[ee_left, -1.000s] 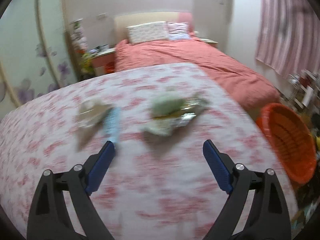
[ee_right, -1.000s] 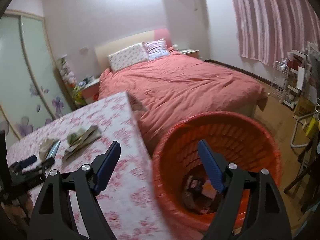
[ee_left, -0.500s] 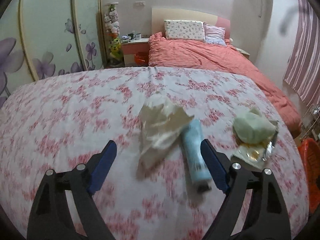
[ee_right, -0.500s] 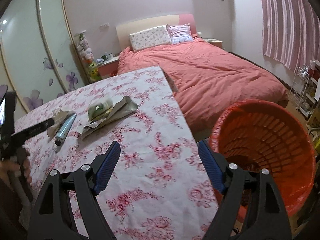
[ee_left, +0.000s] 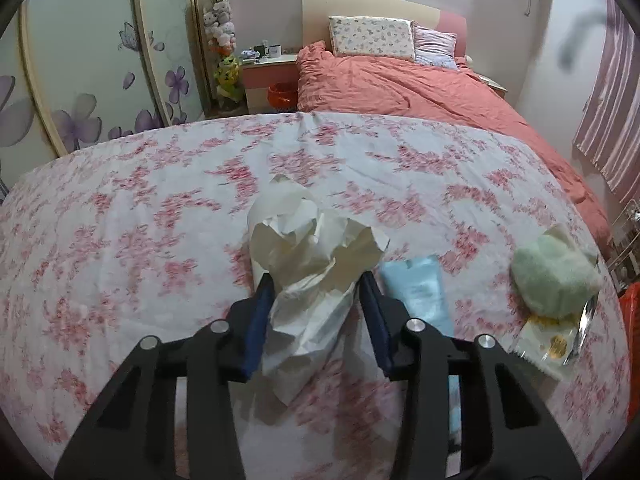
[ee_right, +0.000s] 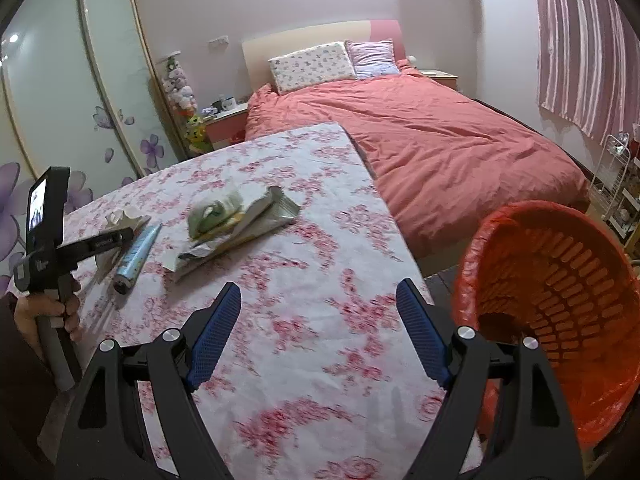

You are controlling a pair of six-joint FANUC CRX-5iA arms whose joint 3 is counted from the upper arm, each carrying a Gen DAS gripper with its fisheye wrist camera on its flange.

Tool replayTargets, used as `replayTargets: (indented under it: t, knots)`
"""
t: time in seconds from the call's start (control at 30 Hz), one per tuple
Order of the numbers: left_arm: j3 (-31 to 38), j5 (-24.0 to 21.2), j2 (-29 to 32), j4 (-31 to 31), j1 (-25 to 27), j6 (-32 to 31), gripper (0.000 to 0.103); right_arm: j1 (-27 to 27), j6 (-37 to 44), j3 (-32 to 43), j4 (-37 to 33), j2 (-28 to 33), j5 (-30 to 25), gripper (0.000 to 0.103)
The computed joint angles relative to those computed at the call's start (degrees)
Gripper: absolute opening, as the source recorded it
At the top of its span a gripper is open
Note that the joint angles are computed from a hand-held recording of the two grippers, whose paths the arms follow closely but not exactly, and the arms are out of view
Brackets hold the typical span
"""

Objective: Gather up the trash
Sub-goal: 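Return both tools to the bed and grasp the white tissue with the left tool, then grasp the white sock with the right tool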

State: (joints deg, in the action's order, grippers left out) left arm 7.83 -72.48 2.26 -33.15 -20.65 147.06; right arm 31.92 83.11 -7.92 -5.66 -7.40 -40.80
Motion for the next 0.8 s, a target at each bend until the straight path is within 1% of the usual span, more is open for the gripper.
replayTargets:
  t: [0.17,0.3,0.43,0.53,0.6,0.7,0.8]
  knots:
    - [-4.35,-2.78,-4.70,-1.15,-1.55,1.43,0.043,2.17,-0.29,0.54,0.61,0.39,0.48,0.079]
    - [-7.24,-6.52,-8.26,-2.77,-4.16,3.10,0.045,4.17,-0.82,1.39,1.22,1.33,1.39,0.079]
    - [-9.94,-6.83,-11.30,-2.47,-4.73,5.64,0.047,7.02,-2.61,2.62,3.51,3.42,3.92,0.079]
    - [-10.86,-6.46,-12.06,-1.39,-3.56,6.47,0.048,8.99,-6.06,3.79,7.23,6.09,5.57,0.079]
    - [-11.03,-6.64,-12.04,-0.81,-3.04,6.25,0.048,10.22,-9.19,4.60,11.23,8.26,6.28,0.079]
    - [-10.65,-7.13,-11.61,-0.94,-3.19,6.10,0.048,10.98,-13.21,6.46,15.74,11.47,5.49,0.079]
    - [-10.86,-6.68,-11.81,-0.68,-3.02,6.27,0.048,10.65,-13.83,10.04,15.06,14.54,2.51,0.079]
